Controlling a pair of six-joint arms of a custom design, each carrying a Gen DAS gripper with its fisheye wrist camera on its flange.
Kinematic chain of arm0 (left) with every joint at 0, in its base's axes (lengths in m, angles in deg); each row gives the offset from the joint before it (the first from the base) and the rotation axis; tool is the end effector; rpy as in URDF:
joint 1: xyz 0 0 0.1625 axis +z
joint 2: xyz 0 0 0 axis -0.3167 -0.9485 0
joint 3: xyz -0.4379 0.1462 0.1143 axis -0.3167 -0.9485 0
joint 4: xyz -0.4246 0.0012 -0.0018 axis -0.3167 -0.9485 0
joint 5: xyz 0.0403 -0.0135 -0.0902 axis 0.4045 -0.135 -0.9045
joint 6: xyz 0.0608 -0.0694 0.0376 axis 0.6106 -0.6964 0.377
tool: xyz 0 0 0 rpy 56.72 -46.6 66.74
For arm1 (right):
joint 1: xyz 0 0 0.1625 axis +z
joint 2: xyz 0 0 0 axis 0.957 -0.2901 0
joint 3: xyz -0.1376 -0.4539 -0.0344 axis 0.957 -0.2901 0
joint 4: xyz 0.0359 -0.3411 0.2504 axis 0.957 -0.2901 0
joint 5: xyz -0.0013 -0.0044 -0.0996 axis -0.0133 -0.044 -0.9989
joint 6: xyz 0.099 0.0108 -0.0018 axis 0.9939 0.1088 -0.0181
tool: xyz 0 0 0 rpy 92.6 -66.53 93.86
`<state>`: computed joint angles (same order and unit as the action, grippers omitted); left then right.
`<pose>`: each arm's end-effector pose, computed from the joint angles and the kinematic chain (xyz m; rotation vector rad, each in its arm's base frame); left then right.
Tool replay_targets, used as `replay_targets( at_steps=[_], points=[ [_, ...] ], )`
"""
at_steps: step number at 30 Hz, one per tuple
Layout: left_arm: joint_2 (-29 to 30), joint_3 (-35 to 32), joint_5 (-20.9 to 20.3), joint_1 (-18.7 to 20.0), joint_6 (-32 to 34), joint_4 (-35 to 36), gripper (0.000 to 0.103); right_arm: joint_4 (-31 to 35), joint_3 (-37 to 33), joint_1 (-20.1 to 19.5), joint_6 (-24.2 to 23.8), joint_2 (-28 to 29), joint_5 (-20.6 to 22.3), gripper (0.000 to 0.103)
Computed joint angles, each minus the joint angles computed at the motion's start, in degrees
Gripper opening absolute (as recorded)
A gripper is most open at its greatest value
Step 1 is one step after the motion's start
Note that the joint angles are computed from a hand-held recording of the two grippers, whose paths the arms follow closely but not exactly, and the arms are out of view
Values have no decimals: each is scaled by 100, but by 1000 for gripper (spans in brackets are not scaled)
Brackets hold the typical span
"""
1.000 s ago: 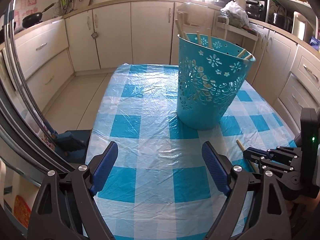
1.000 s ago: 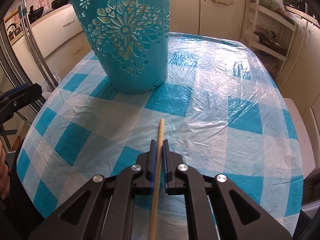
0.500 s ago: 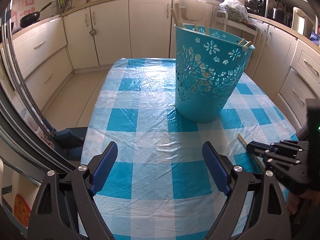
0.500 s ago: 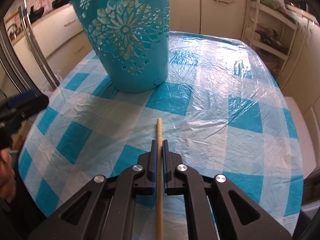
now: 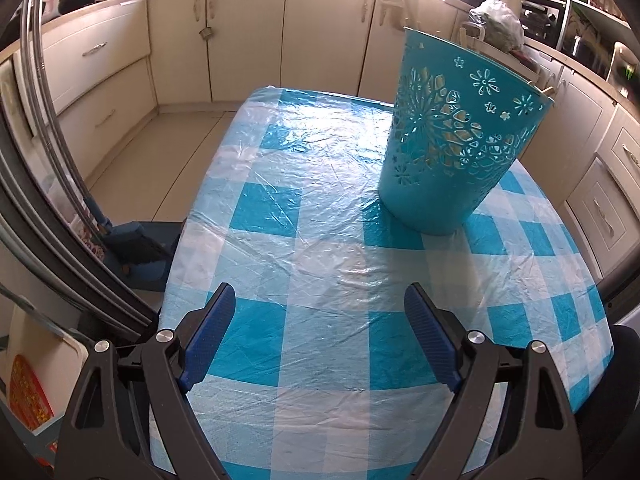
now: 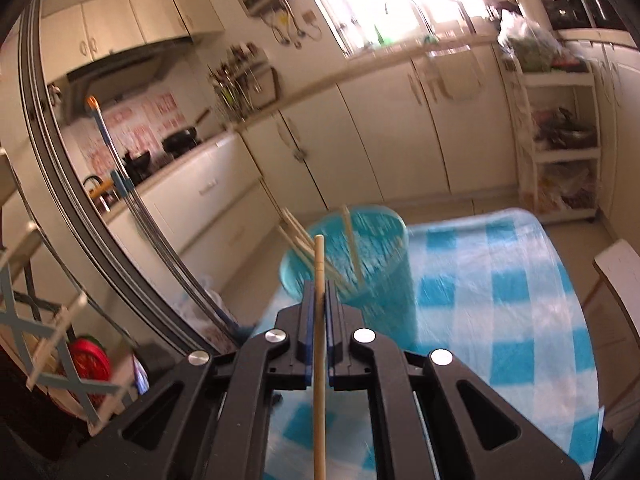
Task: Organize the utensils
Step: 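Carry the chopstick with the right gripper over the teal cup and release it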
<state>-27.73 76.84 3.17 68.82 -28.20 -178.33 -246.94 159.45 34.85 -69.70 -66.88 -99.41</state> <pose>-0.3269 -0.6841 0.1138 1.0465 2.4185 -0.4934 0.2519 -0.5176 0.3173 -0.0645 -2.3393 1.6045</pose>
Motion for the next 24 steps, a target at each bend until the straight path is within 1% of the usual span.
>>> replay_targets(
  at_steps=[2,5,9,12,16,18,24],
  points=[
    [3,0,-12,0,-16,10,83,-173,-370,-34,-233,150,112,6],
    [1,9,-20,2,-12,13,83,-452,-833,-153,-390,309,239,6],
    [10,-22,-71,28,-97,73,83,-906,-1497,-271,-606,654,161,6],
    [24,-59,-114,58,-169,123,83,-1020,-1756,-362,-728,824,26,6],
    [52,-133,-180,114,-264,205,83,-614,-1989,-527,-639,993,-181,6],
    [63,-166,-213,141,-321,265,83,-473,-1929,-556,-565,976,-179,6],
    [106,-244,-274,174,-440,376,83,-91,-1749,-559,-648,931,-176,6]
  ],
)
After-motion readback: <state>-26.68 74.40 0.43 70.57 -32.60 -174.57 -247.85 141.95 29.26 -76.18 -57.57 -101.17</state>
